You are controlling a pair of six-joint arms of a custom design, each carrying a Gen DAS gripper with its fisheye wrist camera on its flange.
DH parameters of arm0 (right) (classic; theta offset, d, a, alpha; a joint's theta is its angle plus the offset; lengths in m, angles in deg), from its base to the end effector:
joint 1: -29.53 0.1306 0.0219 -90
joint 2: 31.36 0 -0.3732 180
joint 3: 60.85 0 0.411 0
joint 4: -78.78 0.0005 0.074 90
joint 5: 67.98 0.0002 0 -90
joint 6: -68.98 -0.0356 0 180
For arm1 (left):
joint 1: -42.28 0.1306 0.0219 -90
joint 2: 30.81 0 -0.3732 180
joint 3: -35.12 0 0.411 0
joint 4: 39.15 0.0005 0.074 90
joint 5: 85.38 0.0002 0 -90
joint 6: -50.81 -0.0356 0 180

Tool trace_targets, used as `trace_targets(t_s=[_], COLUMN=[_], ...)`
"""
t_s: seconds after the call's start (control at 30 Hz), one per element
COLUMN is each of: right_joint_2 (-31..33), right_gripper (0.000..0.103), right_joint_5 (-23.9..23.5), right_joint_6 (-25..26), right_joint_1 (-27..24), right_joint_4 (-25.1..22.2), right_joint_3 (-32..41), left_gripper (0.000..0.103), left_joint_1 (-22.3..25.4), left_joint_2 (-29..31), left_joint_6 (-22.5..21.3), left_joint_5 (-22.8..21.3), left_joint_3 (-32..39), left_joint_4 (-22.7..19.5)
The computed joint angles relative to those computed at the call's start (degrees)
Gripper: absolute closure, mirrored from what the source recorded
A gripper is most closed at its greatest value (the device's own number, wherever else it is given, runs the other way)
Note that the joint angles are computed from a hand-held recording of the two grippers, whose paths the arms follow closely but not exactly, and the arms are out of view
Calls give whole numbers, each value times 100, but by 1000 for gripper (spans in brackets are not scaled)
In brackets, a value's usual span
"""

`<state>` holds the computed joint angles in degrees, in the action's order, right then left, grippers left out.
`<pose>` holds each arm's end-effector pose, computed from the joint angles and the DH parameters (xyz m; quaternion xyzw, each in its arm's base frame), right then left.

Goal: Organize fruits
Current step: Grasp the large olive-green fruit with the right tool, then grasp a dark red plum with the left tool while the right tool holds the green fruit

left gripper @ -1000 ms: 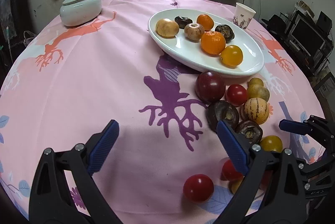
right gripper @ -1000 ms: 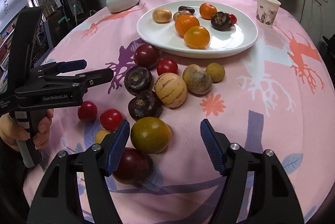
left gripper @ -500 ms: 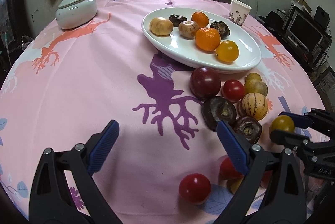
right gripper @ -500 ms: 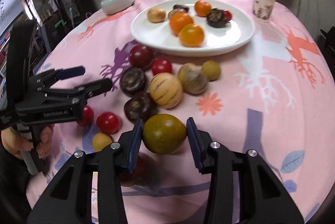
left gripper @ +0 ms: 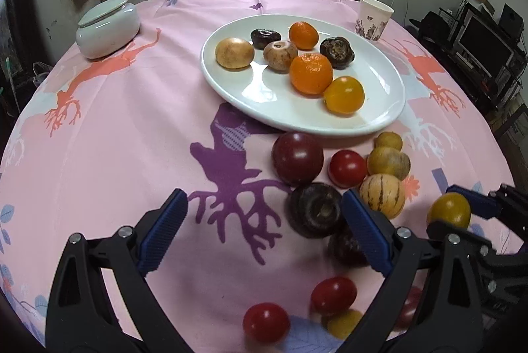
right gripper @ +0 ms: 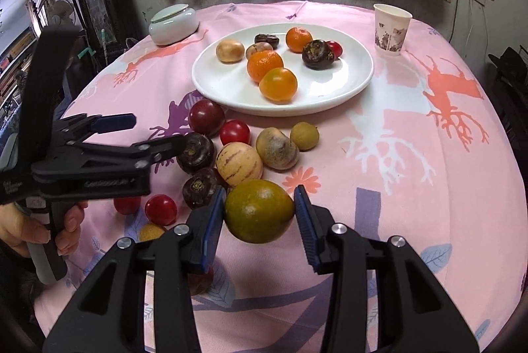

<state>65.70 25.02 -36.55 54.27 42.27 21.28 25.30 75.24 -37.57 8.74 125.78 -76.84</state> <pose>0.4851 0.2209 0.3093 -0.0671 0.9412 0.0904 0.3184 0.5605 -0.1743 0.2925 0.1380 0.9379 -0.0848 0.3068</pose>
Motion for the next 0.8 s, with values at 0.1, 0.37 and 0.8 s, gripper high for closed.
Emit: trace_targets(t_s=[0.1,0.37,0.8], right_joint_2=[10,44,86], right_gripper=[60,60,60], right_joint_5=[-100,-118,-83], right_joint_6=[-23,-20,-11], right_joint_1=[-52,-95,-88], right_joint_4=[-3,-41,-94], right_joint_3=[-5,13,46], left_gripper=[8,25,64], left_joint_1=[-73,25,-52], left_joint_2=[257,781,667], left_joint_6=[-118,-68,-363], left_joint_5=[-202,317,405], left_joint_3=[317,905,784], left_joint_4=[-148,-600,-551])
